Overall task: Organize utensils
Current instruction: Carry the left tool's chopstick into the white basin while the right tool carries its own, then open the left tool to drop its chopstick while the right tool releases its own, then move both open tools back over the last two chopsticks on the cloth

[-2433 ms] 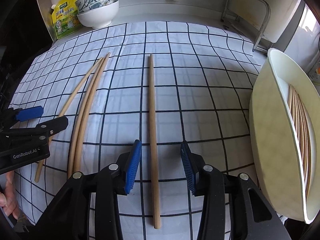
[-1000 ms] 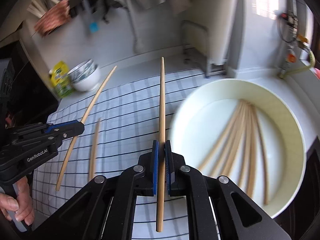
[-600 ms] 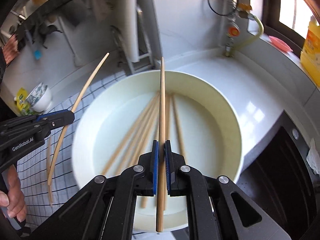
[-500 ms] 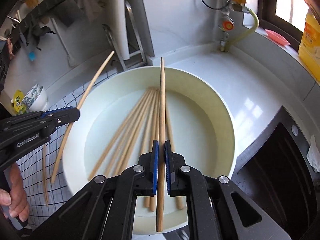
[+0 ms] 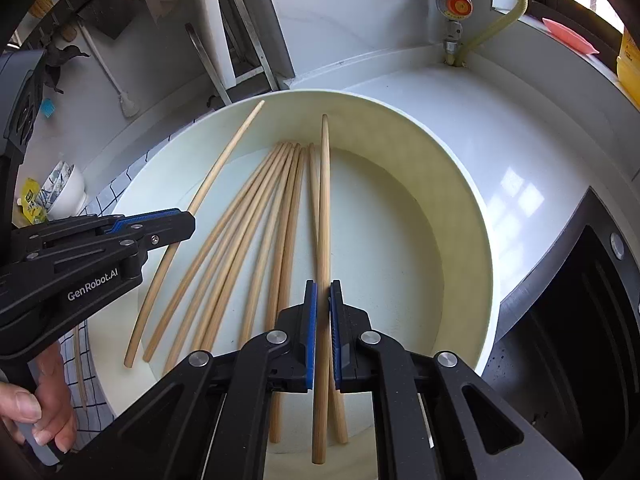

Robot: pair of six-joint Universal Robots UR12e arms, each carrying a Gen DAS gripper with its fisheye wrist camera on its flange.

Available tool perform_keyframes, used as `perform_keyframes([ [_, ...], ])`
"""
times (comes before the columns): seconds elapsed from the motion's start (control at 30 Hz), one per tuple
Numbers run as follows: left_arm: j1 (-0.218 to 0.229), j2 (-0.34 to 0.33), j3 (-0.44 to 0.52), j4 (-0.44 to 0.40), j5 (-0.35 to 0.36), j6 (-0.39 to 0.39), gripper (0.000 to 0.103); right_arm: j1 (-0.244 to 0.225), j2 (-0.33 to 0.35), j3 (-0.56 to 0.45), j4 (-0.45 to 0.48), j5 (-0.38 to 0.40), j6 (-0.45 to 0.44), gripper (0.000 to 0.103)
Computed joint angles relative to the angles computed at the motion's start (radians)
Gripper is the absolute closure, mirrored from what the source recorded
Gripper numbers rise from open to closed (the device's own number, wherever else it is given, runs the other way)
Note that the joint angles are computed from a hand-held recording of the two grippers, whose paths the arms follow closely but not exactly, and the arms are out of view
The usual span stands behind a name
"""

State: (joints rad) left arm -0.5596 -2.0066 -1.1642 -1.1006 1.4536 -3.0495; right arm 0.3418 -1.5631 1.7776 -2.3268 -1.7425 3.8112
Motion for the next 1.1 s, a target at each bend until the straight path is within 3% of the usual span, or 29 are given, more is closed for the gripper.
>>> perform_keyframes([
  [0.2,-0.004,-0.004,0.007,-0.006,0.012,-0.01,0.095,-0.005,-0.003,0.007,-0.004,0.004,0.0,0.096],
  [0.27,-0.005,-0.002,0.006,0.002,0.021,-0.017,0.086,-0.006,-0.007,0.01,-0.011,0.003,0.001,0.092],
  [0.33,-0.006,0.001,0.002,0.014,0.03,-0.024,0.068,-0.004,-0.01,0.012,-0.022,-0.009,0.004,0.087],
  [0.37,-0.005,0.003,0.0,0.02,0.032,-0.028,0.067,-0.003,-0.011,0.013,-0.024,-0.013,0.003,0.087],
  [0.73,0.002,0.032,-0.022,0.046,0.036,-0.04,0.062,0.011,-0.02,0.007,-0.028,-0.036,0.005,0.087],
  [0.9,0.011,0.06,-0.049,0.068,0.034,-0.039,0.061,0.028,-0.022,-0.004,-0.026,-0.055,0.006,0.08],
  [1.1,0.029,0.103,-0.089,0.09,0.035,-0.042,0.058,0.057,-0.018,-0.026,-0.019,-0.08,0.008,0.079],
])
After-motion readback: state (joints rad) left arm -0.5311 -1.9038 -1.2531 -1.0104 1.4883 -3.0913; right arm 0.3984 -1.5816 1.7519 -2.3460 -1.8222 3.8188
